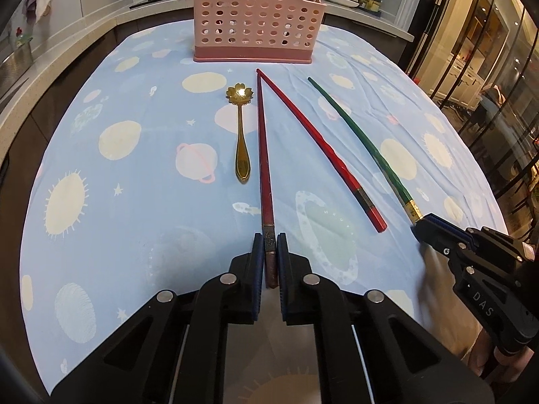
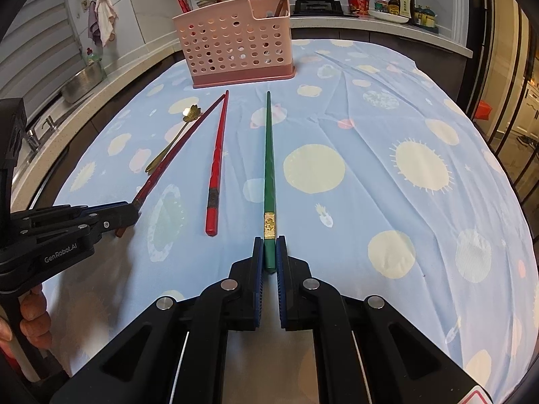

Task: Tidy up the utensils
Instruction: 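Carry both chopsticks over the pink holder and open both tools to drop them in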

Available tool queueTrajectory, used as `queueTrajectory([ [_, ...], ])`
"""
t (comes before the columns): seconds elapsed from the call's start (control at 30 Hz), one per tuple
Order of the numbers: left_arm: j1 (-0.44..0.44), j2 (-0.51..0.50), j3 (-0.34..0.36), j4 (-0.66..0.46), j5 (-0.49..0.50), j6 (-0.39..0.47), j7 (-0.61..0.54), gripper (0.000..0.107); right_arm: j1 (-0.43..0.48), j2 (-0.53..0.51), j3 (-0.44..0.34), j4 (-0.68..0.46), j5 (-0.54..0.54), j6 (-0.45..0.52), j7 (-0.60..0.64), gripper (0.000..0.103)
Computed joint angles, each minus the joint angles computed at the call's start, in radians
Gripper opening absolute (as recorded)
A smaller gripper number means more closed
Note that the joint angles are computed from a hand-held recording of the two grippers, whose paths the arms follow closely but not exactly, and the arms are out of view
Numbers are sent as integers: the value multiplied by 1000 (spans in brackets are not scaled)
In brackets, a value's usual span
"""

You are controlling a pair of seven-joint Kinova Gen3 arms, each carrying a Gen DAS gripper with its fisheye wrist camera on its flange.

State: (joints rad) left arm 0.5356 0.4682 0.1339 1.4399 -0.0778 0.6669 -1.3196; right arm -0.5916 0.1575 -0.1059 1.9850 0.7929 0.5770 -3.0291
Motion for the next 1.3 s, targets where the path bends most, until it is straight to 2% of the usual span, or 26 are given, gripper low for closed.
queueTrajectory([
  [0.33,-31,-121,10,97,17,-64,-4,7,-3,-101,-52,29,98,51,-113,7],
  [0.6,-67,-220,18,124,17,-130,-7,7,54,-215,-137,26,212,114,-201,7],
  [0.93,-101,-259,12,79,-10,-175,-13,7,182,-301,-187,-15,270,82,-183,7],
  [1.03,-77,-261,-15,62,-70,-182,28,7,210,-308,-205,-35,299,95,-179,7],
  [1.3,-87,-245,-18,-9,-114,-177,34,7,249,-308,-202,-77,327,70,-151,7],
])
